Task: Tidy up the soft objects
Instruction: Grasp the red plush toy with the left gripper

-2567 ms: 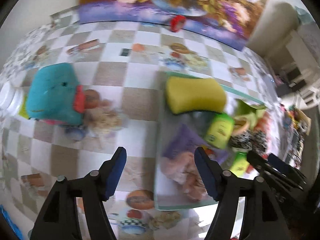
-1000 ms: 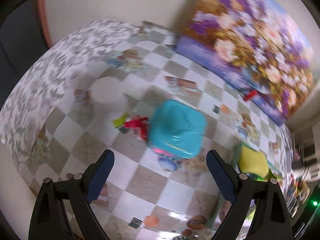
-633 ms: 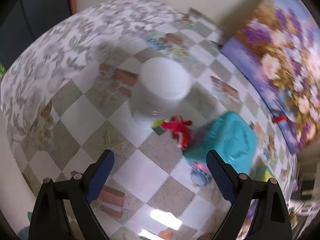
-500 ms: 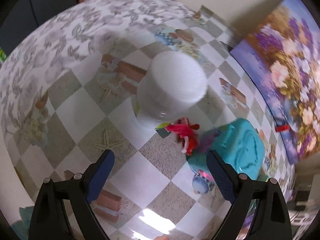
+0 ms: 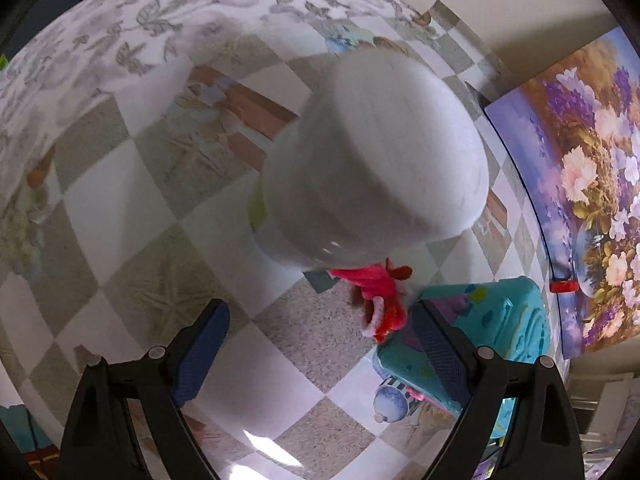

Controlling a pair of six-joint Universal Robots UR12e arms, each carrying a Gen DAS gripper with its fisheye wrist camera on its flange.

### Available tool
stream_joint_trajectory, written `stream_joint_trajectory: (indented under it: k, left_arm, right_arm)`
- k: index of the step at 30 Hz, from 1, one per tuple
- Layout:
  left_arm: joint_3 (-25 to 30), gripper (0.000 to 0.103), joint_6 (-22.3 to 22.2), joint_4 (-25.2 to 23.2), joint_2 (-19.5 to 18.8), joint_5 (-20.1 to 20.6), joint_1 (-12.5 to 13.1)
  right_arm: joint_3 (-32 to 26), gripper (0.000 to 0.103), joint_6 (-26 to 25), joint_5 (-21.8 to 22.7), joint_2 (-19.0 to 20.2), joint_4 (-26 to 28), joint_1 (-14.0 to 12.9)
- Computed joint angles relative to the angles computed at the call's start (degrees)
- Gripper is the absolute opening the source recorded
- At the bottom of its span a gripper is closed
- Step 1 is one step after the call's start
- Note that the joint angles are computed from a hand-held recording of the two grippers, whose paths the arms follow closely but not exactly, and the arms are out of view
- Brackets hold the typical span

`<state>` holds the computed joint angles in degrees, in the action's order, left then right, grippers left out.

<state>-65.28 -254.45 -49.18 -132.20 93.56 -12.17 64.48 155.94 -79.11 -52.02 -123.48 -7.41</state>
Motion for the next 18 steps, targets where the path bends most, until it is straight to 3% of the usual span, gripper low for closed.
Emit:
stream_joint_trajectory:
  k: [4, 6, 8, 12, 14, 18]
  left_arm:
    - [1.1, 0.091, -0.1, -0.8, -0.6, 0.9, -0.2]
    - [1.3, 0.083, -0.3, -0.2, -0.8, 1.3, -0.3]
    - [1.4, 0.067, 0.2, 1.3, -1.1, 1.2, -0.3]
    - [0.9, 0.054, -1.1, 5.0, -1.4, 0.0, -0.2]
    - [0.4, 0.042, -1.3, 8.1, -1.6, -1.0, -0.1]
    - [0.0, 0.035, -2.0, 11.1, -1.8, -1.9, -0.1]
  right_arm:
    - [-0.3, 0.101, 0.0, 0.0, 0.2, 0.5, -0.1]
    - [-0.4, 0.101, 0.1, 0.0, 0.3, 0.8, -0.1]
    - [-0.6, 0.101, 0.3, 0.1, 0.4, 0.9, -0.2]
    - [-0.9, 0.101, 0.5, 0.3, 0.6, 1.1, -0.4]
    - [-0.9, 0.101, 0.5, 0.4, 0.7, 1.2, -0.4]
    - [-1.0, 0.101, 0.9, 0.6, 0.7, 1.3, -0.5]
